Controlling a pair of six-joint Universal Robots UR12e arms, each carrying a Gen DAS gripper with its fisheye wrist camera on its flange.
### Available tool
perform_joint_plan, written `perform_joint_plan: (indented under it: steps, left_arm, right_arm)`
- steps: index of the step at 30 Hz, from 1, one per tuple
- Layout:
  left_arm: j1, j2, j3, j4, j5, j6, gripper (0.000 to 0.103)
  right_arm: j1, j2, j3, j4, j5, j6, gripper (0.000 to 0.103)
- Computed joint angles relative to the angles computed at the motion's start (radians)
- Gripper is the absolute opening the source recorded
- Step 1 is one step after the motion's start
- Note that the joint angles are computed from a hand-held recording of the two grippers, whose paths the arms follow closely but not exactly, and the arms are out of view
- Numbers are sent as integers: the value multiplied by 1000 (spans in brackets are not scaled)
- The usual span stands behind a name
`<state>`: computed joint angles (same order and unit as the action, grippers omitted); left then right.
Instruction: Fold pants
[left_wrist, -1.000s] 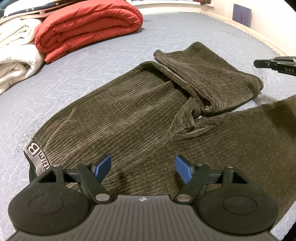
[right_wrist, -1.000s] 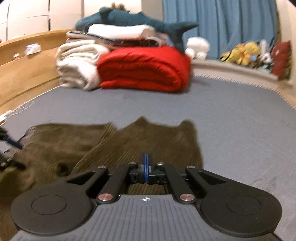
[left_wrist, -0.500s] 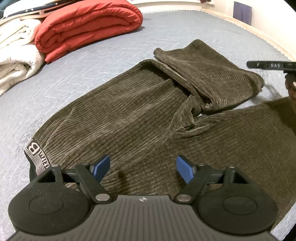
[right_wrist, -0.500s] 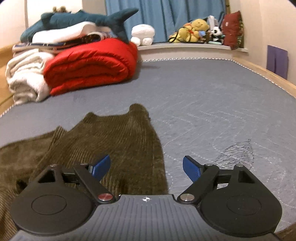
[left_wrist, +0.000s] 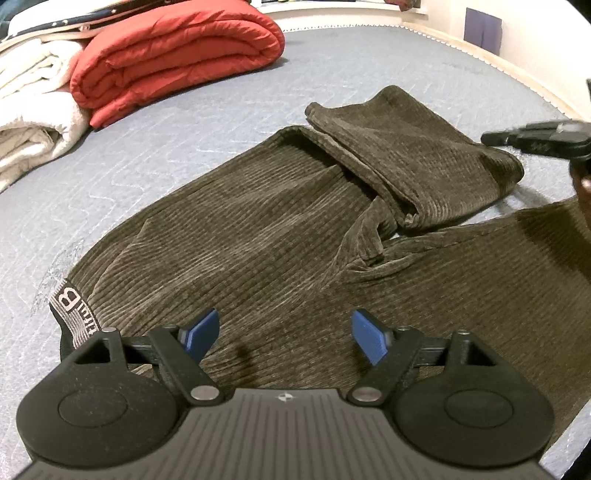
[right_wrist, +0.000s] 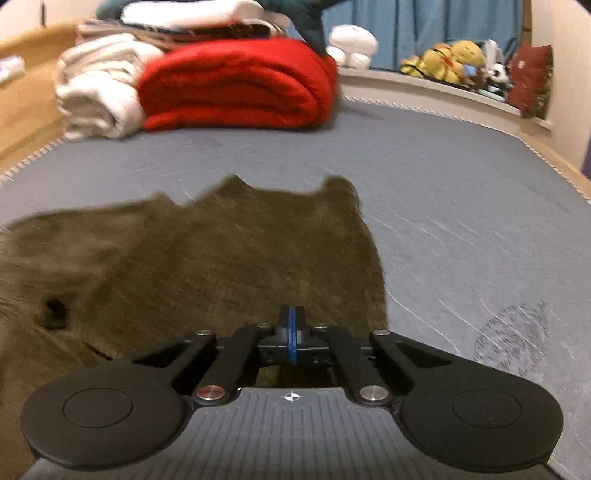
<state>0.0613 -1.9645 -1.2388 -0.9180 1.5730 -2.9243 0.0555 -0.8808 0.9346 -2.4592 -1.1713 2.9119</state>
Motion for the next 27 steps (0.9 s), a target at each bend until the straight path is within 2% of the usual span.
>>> perform_joint_plan:
  steps: [3, 4, 5, 7, 9, 10, 11, 12, 14, 19, 24, 25, 26, 27]
  left_arm:
    - [-1, 0, 1, -1, 0, 1, 84]
    - [-1, 0, 1, 0, 0, 2, 84]
    - [-1, -1, 1, 0, 2, 2, 84]
    - [-2, -2, 1, -2, 6, 1, 84]
    - [-3, -3, 1, -2, 9, 3, 84]
    - [-4, -3, 0, -2, 10, 4, 84]
    - [-5, -3, 0, -2, 11, 6, 84]
    - [-6, -2, -1, -3, 11, 6, 84]
    - [-7, -2, -1, -4, 12, 8, 84]
    - [-6, -5, 2, -9, 16, 6, 84]
    - [-7, -7, 4, -12, 13, 8, 84]
    - [-7, -7, 4, -11, 12, 9, 84]
    - [-6, -6, 4, -11, 10, 11, 84]
    - [-6, -6, 3, -11, 10, 11, 84]
  right_arm:
    - [-24, -18, 12, -19, 161, -26, 0]
    - [-34, -22, 11, -2, 225, -41, 0]
    - [-39, -28, 11, 11, 256, -60, 0]
    - [-35, -35, 22, -18, 208, -38, 0]
    - [-27, -33, 34, -82, 90, 63, 3]
    - [-24, -31, 36, -94, 39, 106, 8]
    - [-22, -26, 34, -99, -4, 154, 34]
    - [-20, -24, 41, -115, -41, 205, 69]
    - [-14, -17, 44, -131, -97, 259, 93]
    - [-2, 8, 15, -60, -125, 248, 91]
    - [24, 35, -33, 18, -137, 162, 89]
    - [27, 36, -37, 28, -135, 131, 84]
    - [29, 38, -45, 51, -124, 94, 57]
    - [32, 41, -57, 74, -124, 69, 37]
